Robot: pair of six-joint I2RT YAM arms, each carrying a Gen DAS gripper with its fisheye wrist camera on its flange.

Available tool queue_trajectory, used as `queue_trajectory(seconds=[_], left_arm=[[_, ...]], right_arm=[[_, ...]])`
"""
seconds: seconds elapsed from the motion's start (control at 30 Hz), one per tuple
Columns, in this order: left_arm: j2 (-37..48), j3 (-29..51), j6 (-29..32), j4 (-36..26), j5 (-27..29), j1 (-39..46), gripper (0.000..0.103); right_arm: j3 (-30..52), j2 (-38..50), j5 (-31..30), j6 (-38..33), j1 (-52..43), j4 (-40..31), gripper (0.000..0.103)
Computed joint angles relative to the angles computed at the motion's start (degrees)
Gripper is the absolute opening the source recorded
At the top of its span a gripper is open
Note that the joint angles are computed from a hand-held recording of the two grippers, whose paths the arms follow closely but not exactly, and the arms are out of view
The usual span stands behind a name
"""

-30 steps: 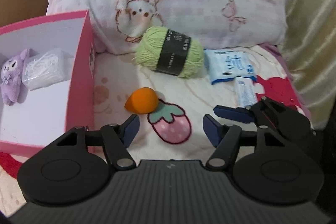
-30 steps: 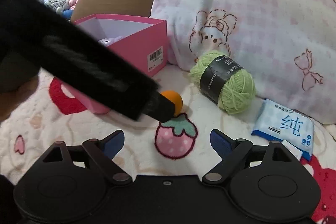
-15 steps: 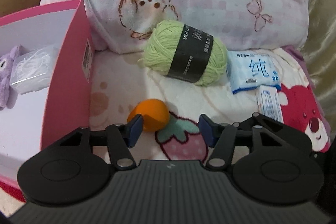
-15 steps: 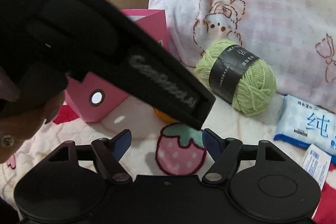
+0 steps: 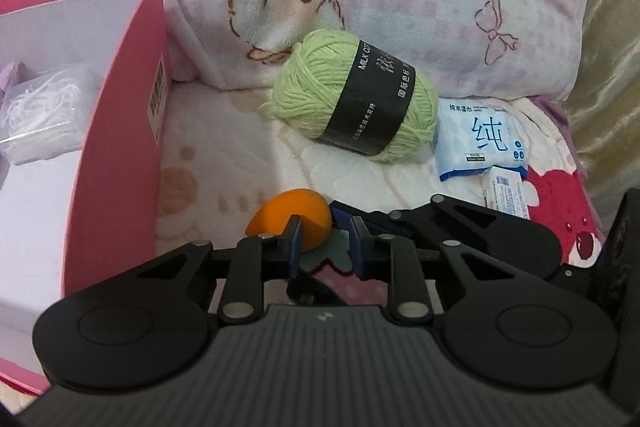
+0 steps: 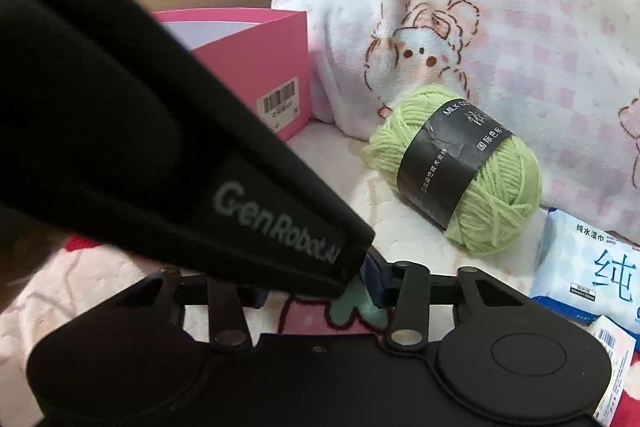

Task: Organize objects
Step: 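Lower the left gripper over the orange sponge and close on it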

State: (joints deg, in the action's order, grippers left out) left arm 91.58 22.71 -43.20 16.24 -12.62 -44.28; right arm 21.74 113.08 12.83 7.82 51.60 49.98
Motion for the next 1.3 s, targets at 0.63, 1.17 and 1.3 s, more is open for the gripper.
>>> queue_trajectory(seconds=[0.63,1.17,1.3], left_arm=[[-3.2,-1.1,-2.7,2.4,4.5,-3.6,0.023],[-3.0,2.0,-4.3,-6.3,-4.4,-8.6,0.032],[-0.9,1.8,-5.1,-4.9,-3.9,-7.9,0.034]], right_arm=[[-9.0,-12.5,8.1,9.9,4.0,-5.7,0.034],[-8.3,-11.5,9.5,11.0,4.8,-7.2,0.046],[-6.1,-8.4,8.9,10.1,3.4,-8.5,0.048]])
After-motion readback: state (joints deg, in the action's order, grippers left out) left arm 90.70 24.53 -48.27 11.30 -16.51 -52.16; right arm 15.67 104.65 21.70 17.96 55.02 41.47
